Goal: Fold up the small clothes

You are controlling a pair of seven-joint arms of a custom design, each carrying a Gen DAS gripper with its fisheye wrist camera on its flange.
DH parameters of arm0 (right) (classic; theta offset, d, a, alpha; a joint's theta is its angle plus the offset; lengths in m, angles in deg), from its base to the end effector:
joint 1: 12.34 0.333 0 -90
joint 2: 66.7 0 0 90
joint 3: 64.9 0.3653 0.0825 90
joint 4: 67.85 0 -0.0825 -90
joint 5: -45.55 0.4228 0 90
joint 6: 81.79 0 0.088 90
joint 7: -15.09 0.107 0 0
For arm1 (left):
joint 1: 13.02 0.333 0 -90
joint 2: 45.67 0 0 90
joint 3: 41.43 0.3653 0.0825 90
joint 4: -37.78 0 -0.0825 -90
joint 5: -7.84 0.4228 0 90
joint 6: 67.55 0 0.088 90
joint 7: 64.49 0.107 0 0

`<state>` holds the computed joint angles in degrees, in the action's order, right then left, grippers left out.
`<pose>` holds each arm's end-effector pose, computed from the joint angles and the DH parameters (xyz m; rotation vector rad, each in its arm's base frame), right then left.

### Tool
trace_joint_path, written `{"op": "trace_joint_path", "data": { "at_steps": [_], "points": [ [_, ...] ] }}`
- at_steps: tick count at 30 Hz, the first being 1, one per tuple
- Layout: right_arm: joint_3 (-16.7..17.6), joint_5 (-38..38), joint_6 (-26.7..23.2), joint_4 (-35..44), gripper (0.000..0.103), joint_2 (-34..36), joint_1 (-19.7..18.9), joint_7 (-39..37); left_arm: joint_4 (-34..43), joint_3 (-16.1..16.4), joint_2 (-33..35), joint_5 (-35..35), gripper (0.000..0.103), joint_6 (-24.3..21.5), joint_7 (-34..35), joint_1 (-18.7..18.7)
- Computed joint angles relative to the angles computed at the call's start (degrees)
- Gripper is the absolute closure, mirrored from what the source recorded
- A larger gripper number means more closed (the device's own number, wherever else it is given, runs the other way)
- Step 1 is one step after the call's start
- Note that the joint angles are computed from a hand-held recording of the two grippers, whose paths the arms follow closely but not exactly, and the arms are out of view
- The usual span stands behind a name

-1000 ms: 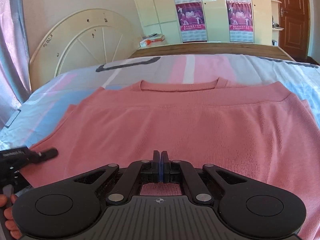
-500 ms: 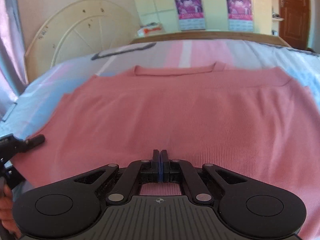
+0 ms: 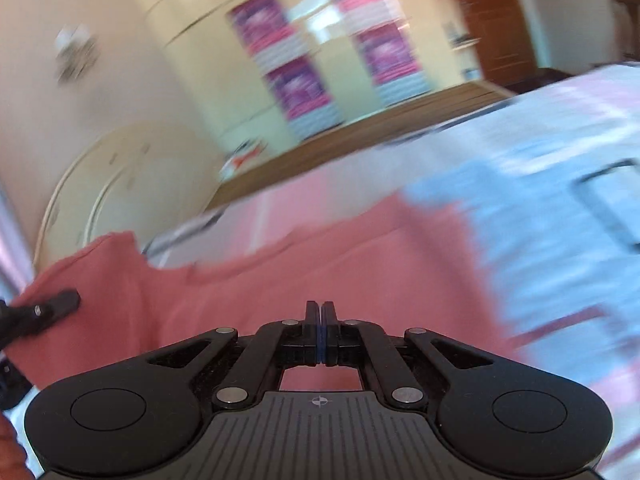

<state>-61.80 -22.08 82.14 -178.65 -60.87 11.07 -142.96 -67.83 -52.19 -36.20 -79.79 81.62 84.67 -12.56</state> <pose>0.5660 0.3376 0.5343 -1.1299 1.8407 -0.4579 0.6772 -0.0945 0.5192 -1.8173 1.8332 -1.7602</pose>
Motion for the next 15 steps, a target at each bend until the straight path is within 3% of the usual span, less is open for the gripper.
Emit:
{"op": "trace_joint_path", "data": {
  "at_steps": [3,5,7,9,10,12,13,14,15],
  "points": [
    [-0.78,-0.83,0.77,-7.25,0.103,-7.03,-2.60,3.27,1.12,-2.42,2.07,8.99,0.092,2.07,-5.30,-3.99],
    [-0.55,-2.87,2.59,-11.27,0.103,-10.70,-5.21,6.89,2.57,-2.44,4.81,23.60,0.068,0.14,-15.83,-7.53],
    [-0.62,-4.14,6.95,-14.34,0.103,-12.94,-7.87,9.59,2.51,-1.91,5.69,33.08,0.066,-1.94,-22.72,-9.81],
    [-0.73,-0.73,9.83,-15.77,0.102,-13.77,-9.21,6.36,0.10,-5.12,3.15,26.62,0.062,-1.92,-16.11,-6.11],
    [-0.49,-0.53,11.12,-16.24,0.102,-14.03,-10.04,5.83,-0.80,-5.12,1.88,25.39,0.054,-1.09,-14.82,-5.42],
    [0.68,-2.65,14.51,-15.96,0.091,-13.39,-12.27,7.68,-2.25,-4.02,-0.11,24.22,0.048,2.52,-12.28,-4.80],
    [1.41,-3.69,15.99,-15.59,0.072,-12.83,-13.30,8.61,-2.25,-3.07,-0.15,25.55,0.048,5.41,-12.23,-4.78],
    [2.18,-4.75,17.16,-14.89,0.061,-12.13,-14.28,9.32,-1.67,-2.21,0.50,28.06,0.048,7.06,-13.51,-4.78],
    [3.42,-8.19,18.28,-13.52,0.061,-11.00,-15.53,12.35,-0.99,-0.82,1.56,33.43,0.048,8.97,-17.63,-5.10]
  ]
}}
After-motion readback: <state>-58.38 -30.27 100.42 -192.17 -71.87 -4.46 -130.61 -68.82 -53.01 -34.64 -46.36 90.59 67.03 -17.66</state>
